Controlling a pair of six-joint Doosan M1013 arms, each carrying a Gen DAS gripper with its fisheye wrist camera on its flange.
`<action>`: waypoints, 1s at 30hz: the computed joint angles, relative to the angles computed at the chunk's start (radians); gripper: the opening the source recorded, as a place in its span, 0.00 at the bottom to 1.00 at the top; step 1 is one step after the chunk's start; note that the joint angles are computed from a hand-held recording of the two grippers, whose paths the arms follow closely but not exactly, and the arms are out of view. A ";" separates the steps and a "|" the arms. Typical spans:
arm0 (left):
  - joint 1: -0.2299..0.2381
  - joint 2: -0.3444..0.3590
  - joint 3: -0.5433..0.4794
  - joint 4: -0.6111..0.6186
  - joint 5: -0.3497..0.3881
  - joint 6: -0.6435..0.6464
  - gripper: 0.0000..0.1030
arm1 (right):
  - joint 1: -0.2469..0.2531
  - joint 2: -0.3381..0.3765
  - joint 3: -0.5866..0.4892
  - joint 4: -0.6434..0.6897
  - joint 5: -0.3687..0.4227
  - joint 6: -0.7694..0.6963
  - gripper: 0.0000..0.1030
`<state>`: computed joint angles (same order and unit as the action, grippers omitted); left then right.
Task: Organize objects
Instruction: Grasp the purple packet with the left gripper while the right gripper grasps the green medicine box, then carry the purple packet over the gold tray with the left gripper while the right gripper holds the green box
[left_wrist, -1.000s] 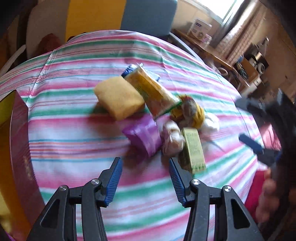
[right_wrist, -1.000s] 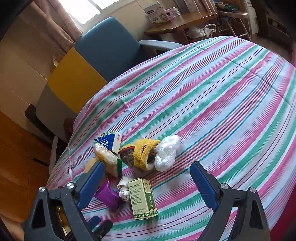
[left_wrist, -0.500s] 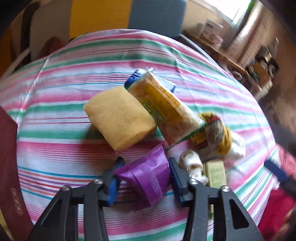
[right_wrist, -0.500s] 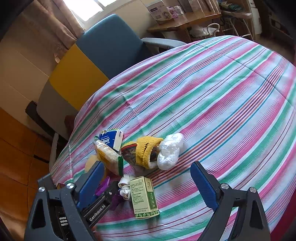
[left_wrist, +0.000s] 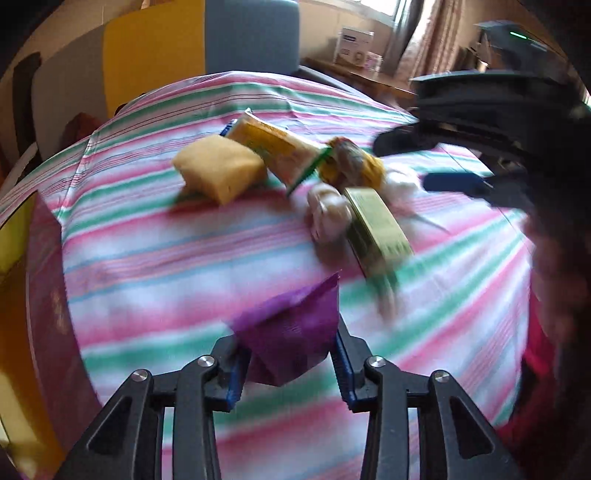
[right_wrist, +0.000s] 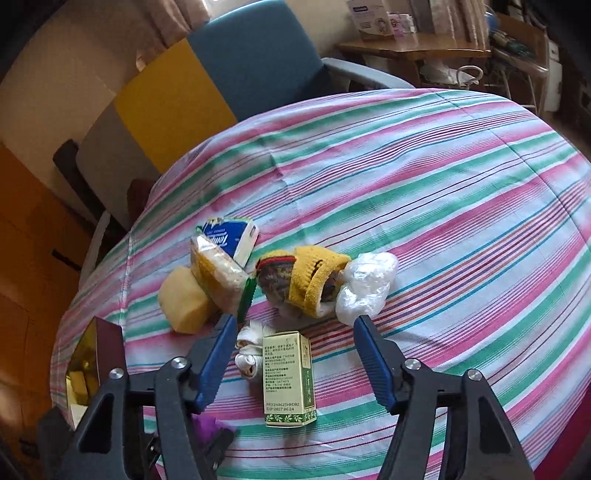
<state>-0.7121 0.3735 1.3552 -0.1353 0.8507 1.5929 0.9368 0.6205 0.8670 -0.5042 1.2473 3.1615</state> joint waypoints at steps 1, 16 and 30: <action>-0.001 -0.010 0.014 0.000 -0.007 0.011 0.38 | -0.003 0.005 -0.006 0.015 -0.001 -0.019 0.63; 0.017 -0.040 0.098 -0.111 -0.101 0.112 0.40 | -0.026 0.165 -0.243 0.190 0.293 -0.357 0.29; 0.019 -0.039 0.097 -0.133 -0.107 0.126 0.41 | -0.046 0.124 -0.150 0.251 0.232 -0.319 0.30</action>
<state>-0.6933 0.3344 1.4522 -0.2680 0.7440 1.7187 0.8908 0.7445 0.7170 -0.2527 1.4791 2.8427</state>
